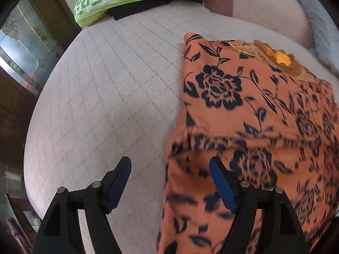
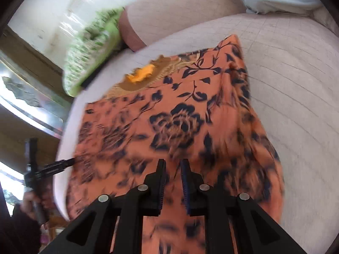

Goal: Fold small clothes

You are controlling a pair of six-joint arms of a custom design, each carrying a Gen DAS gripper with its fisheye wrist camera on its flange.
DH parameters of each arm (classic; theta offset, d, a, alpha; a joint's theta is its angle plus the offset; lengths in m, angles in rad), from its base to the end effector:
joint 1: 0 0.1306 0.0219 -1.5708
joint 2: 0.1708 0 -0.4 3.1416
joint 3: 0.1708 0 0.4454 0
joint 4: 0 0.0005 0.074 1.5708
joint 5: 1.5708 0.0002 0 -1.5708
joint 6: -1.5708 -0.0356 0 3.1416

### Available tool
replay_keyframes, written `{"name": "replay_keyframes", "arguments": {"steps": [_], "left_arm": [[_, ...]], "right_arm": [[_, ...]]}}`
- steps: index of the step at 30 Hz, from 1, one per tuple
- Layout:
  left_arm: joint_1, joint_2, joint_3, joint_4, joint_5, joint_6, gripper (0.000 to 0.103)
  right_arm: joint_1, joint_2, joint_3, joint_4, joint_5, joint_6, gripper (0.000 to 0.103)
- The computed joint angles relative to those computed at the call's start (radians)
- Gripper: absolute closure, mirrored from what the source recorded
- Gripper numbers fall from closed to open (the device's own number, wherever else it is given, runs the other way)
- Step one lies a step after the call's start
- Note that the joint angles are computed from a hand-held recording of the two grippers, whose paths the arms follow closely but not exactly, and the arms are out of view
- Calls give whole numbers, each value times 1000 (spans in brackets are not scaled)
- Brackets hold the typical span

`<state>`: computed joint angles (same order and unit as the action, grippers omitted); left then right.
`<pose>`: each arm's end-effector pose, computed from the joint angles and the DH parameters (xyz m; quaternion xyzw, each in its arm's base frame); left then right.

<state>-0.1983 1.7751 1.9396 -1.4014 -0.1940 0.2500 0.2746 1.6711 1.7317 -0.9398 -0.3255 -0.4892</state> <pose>0.6320 -0.1205 0.4727 -0.0414 0.9807 0.0563 0.1825 0.6151 0.1846 0.4599 0.0448 0.9289 0.2661 0.2536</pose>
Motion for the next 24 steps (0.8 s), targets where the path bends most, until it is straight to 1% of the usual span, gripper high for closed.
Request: {"name": "replay_keyframes", "arguments": {"steps": [1, 3, 4, 6, 7, 8, 9, 10, 11, 12, 13, 14, 16, 18, 19, 21, 22, 24], "left_arm": [[-1, -34, -40, 14, 2, -7, 26], [2, -134, -160, 63, 19, -20, 26], [8, -177, -212, 82, 24, -24, 26], [26, -226, -278, 110, 37, -29, 26], [31, -272, -332, 123, 45, -21, 26], [39, -290, -355, 130, 51, -17, 26], [41, -318, -386, 129, 56, -6, 26], [48, -353, -427, 130, 66, 3, 26], [56, -368, -452, 137, 71, 6, 26], [59, -388, -480, 139, 69, 16, 26], [63, -408, -506, 141, 68, 26, 26], [69, -425, -529, 144, 69, 35, 26], [83, -449, -559, 149, 80, 53, 26], [96, -466, -579, 151, 87, 75, 26], [103, -471, -584, 150, 94, 85, 26], [112, -491, -596, 152, 105, 86, 26], [114, -499, -599, 157, 102, 82, 26], [117, -515, -605, 168, 88, 71, 26]], "right_arm": [[-5, -53, -57, 9, -10, -7, 86], [-8, -132, -143, 33, -27, -18, 86], [-5, -175, -184, 39, -18, -14, 85], [11, -242, -247, 37, 17, -2, 77], [26, -277, -275, 22, 33, -1, 60], [43, -315, -308, 14, 50, -10, 30], [62, -345, -332, 18, 77, -18, 24], [80, -381, -359, 10, 107, -7, 23], [103, -404, -373, -20, 143, 2, 23], [129, -407, -367, -79, 182, 6, 23], [147, -397, -359, -113, 198, 1, 23], [165, -389, -352, -149, 206, -15, 23], [189, -364, -338, -187, 231, -72, 23], [214, -333, -318, -203, 299, -125, 23], [232, -306, -296, -224, 342, -139, 23], [264, -258, -258, -257, 421, -127, 23], [285, -226, -231, -301, 493, -99, 24], [300, -182, -199, -395, 586, -53, 26]]}}
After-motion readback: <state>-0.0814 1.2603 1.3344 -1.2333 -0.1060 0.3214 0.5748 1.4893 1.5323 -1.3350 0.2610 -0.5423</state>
